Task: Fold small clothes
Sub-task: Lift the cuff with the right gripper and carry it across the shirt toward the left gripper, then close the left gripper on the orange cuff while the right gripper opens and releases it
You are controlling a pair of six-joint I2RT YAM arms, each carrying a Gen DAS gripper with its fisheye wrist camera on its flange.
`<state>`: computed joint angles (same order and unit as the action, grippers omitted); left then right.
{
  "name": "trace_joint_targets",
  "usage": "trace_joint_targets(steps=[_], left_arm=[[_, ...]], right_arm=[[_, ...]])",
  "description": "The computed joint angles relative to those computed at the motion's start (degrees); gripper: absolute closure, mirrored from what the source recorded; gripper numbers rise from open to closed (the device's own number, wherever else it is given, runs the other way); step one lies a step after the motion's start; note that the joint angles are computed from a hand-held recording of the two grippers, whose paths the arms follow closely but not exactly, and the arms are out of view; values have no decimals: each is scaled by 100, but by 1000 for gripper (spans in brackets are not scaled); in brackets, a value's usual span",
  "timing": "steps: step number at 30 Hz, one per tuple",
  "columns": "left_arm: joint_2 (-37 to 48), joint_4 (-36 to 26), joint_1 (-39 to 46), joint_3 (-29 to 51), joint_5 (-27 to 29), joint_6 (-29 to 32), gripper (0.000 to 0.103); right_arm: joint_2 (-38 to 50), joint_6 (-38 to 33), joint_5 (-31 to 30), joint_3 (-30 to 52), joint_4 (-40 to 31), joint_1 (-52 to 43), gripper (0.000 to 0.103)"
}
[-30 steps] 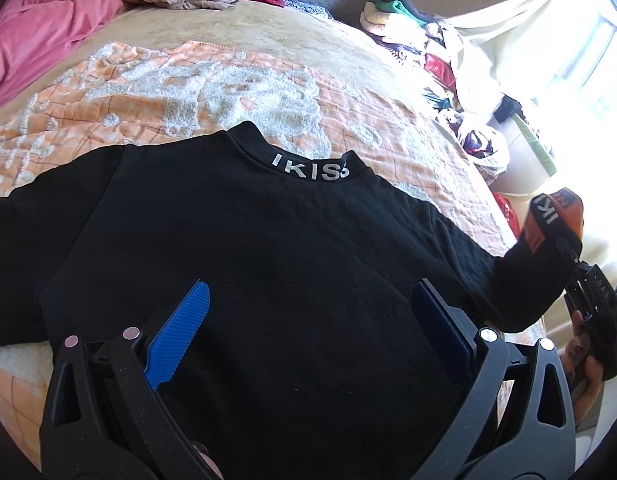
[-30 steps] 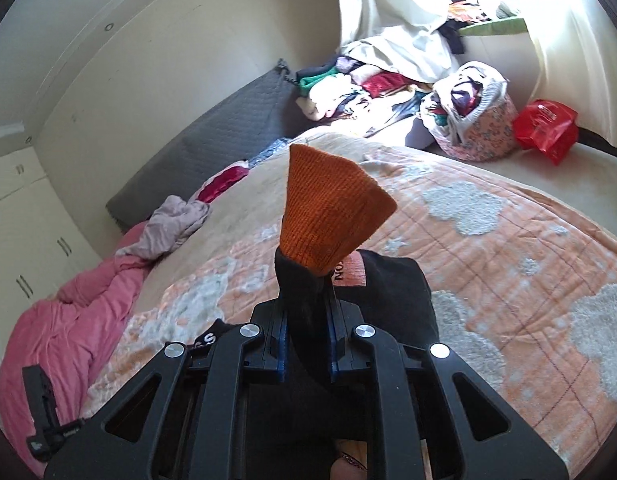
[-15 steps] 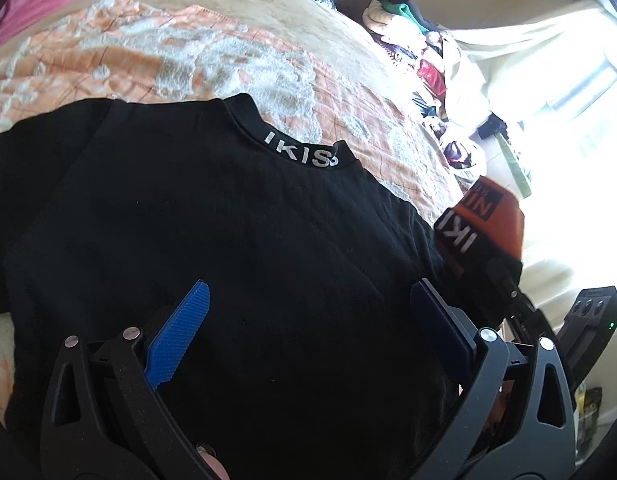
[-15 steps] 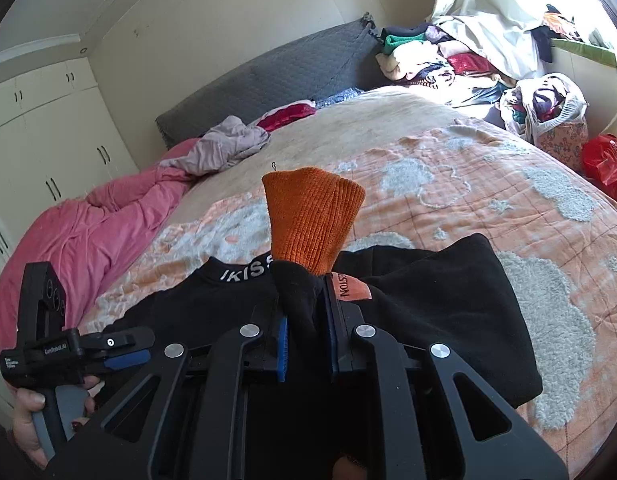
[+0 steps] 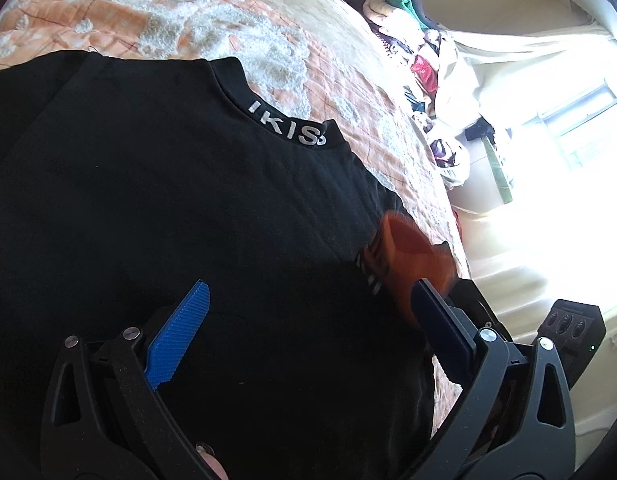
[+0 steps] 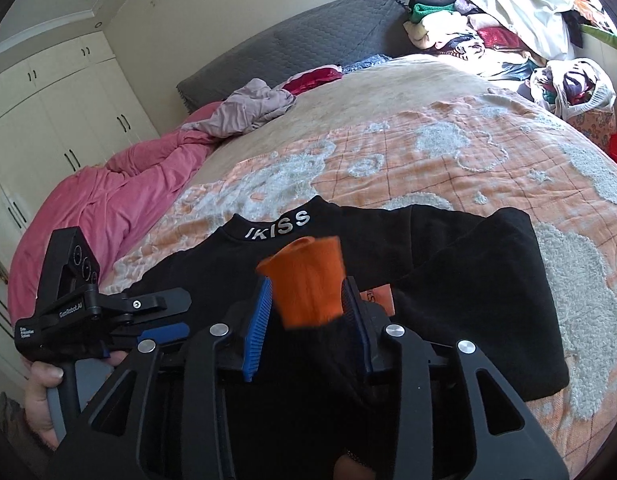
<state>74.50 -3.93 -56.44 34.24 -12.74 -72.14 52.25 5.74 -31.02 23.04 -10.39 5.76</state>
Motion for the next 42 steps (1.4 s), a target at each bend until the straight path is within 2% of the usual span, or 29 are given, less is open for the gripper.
trace_joint_targets(steps=[2,6,8,10,12,15,17,20,22,25,26,31,37,42], left_arm=[[173,24,-15,111,25,56,8],[633,251,-27,322,241,126,10],[894,324,-73,461,279,121,15],[1157,315,-135,660,261,148,28],[1403,351,-190,847,277,182,37],[1719,362,-225,1091,283,219,38],[1880,214,-244,1262,149,238,41],[1979,-15,-261,1405,-93,230,60],[1995,-79,-237,1415,-128,227,77],[1928,85,-199,1283,-93,313,91],[1868,212,-201,1202,-79,357,92],[1537,-129,-364,1305,-481,646,96],[487,-668,-536,1114,-1159,781,96],[-535,-1299,-664,861,-1654,612,96]], right_arm=[[-78,-31,10,10,-67,-82,60],[-4,-19,-112,81,-184,-364,59],[61,-31,-128,122,-247,-486,58],[117,-53,-115,162,-319,-606,58],[164,-81,-183,198,-387,-765,58],[208,-118,-301,229,-457,-1034,57],[256,-137,-369,272,-530,-1214,56],[382,-115,-348,345,-620,-1416,53],[512,-127,-352,399,-671,-1578,53],[713,-167,-431,482,-735,-1827,53],[766,-191,-471,509,-765,-1915,53],[887,-224,-577,569,-832,-2169,53],[925,-253,-597,604,-862,-2257,53],[952,-229,-544,610,-858,-2180,53]])
